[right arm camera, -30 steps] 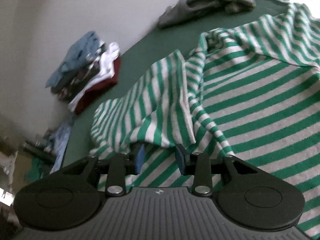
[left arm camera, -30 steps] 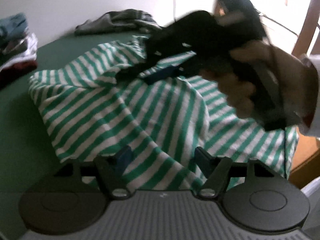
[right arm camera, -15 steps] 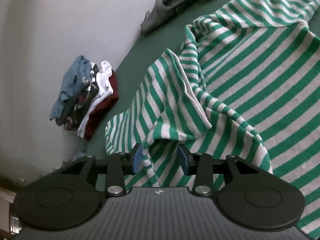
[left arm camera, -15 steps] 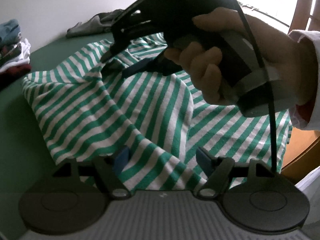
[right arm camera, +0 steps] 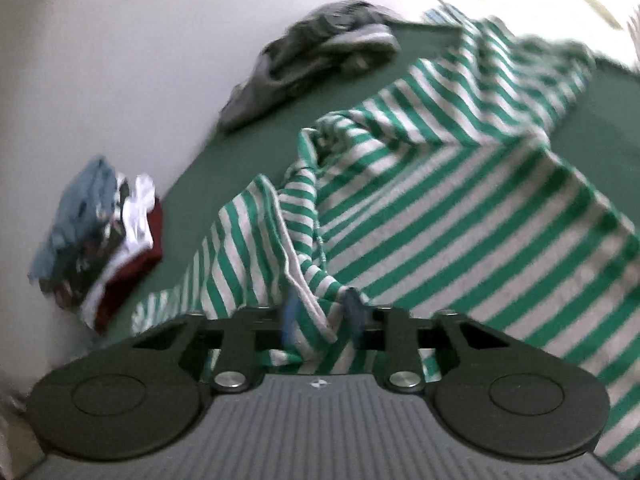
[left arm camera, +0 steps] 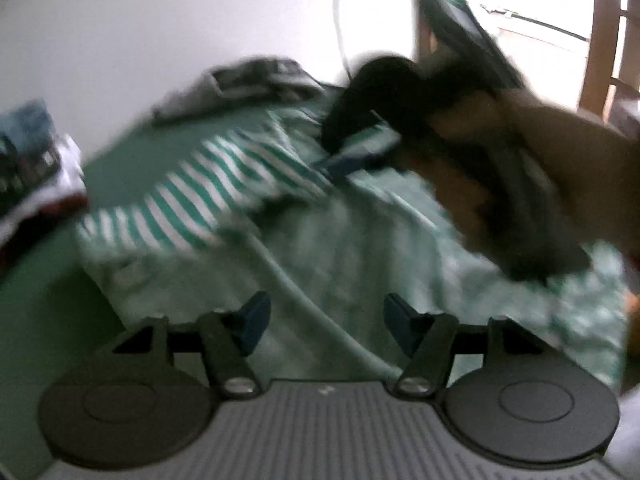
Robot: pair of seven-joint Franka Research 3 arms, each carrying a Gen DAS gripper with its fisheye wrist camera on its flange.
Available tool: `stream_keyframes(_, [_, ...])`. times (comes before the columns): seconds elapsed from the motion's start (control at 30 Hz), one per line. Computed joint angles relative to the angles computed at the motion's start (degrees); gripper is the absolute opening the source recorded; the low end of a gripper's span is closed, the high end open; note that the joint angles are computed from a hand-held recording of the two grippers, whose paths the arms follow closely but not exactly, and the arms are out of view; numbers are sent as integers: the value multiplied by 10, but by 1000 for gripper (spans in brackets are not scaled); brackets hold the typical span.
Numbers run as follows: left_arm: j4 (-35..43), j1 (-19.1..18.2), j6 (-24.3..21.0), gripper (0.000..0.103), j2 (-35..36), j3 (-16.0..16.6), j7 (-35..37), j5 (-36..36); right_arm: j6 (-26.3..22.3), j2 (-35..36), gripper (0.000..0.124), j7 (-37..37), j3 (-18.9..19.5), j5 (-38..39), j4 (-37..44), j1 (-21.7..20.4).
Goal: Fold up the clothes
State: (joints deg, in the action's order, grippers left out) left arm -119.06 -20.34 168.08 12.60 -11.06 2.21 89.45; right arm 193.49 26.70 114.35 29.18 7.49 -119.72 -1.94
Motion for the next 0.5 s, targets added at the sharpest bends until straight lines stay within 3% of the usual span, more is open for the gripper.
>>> stream_keyframes(0.07, [42, 4, -18, 75, 35, 5, 58, -43, 4, -1, 15, -29, 7, -9, -3, -6])
stream_keyframes(0.13, [73, -3, -37, 75, 61, 13, 98, -64, -1, 11, 23, -27, 43, -52, -3, -46])
stream_keyframes(0.23, [101, -21, -66, 65, 88, 25, 165, -88, -16, 17, 22, -56, 41, -69, 3, -47])
stream_keyframes(0.27, [104, -25, -66, 51, 92, 29, 172, -91, -22, 16, 17, -71, 32, -70, 6, -37])
stream_keyframes(0.33, [105, -30, -51, 32, 93, 36, 167, -93, 0, 10, 5, -94, 34, -71, -5, -42])
stream_keyframes(0.4, [101, -41, -50, 11, 86, 45, 143, -68, 31, -3, 4, -96, 31, -78, -21, -46])
stream_keyframes(0.43, [97, -41, -47, 3, 80, 46, 137, -60, 42, -11, 3, -91, 29, -87, -28, -49])
stream_keyframes(0.5, [85, -41, -39, 3, 65, 46, 110, -35, 45, -24, 2, -69, 49, -119, -42, -81])
